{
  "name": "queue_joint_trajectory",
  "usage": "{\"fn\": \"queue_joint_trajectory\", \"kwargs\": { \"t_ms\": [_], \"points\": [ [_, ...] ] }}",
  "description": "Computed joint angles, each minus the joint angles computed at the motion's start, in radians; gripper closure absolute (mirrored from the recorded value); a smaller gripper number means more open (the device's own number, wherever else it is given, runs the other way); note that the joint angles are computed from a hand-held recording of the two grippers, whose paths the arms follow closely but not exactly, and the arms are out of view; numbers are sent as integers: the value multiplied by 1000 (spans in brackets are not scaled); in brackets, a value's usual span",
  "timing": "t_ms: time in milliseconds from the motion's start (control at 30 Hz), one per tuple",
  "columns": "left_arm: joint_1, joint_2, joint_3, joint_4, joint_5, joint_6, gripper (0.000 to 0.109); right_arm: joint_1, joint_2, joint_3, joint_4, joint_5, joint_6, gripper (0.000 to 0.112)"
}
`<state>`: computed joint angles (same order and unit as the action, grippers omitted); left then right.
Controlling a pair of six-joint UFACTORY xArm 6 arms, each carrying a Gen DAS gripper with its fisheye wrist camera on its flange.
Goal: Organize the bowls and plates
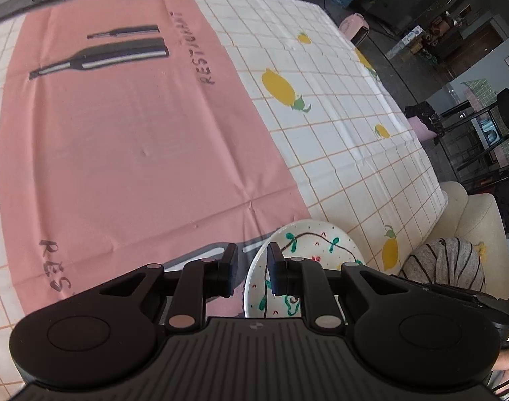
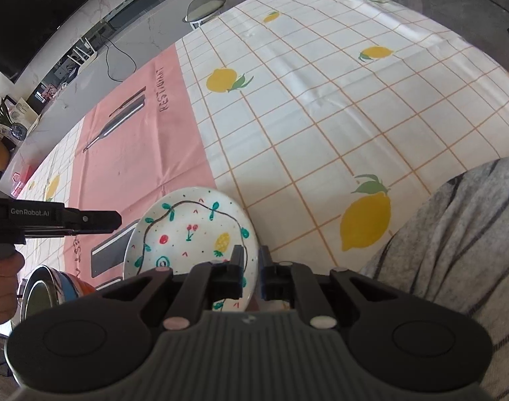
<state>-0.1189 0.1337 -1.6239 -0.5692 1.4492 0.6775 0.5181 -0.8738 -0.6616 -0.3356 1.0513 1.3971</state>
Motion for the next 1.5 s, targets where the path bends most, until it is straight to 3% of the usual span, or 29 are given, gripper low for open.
{"fn": "queue_joint_trajectory", "kwargs": {
  "t_ms": [100,200,300,467,533,700,800,967,1067,1233,1333,1500],
  "points": [
    [29,-46,15,-36,-49,21,84,32,-11,-2,-41,0,43,103],
    [63,-102,45,-27,-106,14,80,62,6,-22,-79,0,55,89],
    [97,-154,78,-1,-170,-3,80,91,36,-47,-118,-15,62,88],
    [201,-163,64,-82,-126,-6,78,134,86,-81,-144,-54,45,87],
    [224,-183,97,-91,-147,-14,77,148,103,-95,-156,-54,38,85],
    [253,-245,202,-21,-229,-22,77,159,134,-120,-166,-80,7,83],
    [294,-238,222,5,-220,-16,77,152,179,-163,-154,-91,-41,83],
    [312,-213,210,99,-251,-7,77,138,287,-281,-121,-132,-186,81],
    [328,-192,189,125,-226,-23,77,146,397,-401,-100,-134,-321,72],
    [337,-194,208,168,-210,97,76,175,624,-646,-22,-94,-601,62],
    [341,-208,227,173,-202,178,73,179,772,-820,64,-24,-789,53],
    [323,-235,261,219,-184,276,69,171,1000,-1086,172,138,-971,52]
  ]
}}
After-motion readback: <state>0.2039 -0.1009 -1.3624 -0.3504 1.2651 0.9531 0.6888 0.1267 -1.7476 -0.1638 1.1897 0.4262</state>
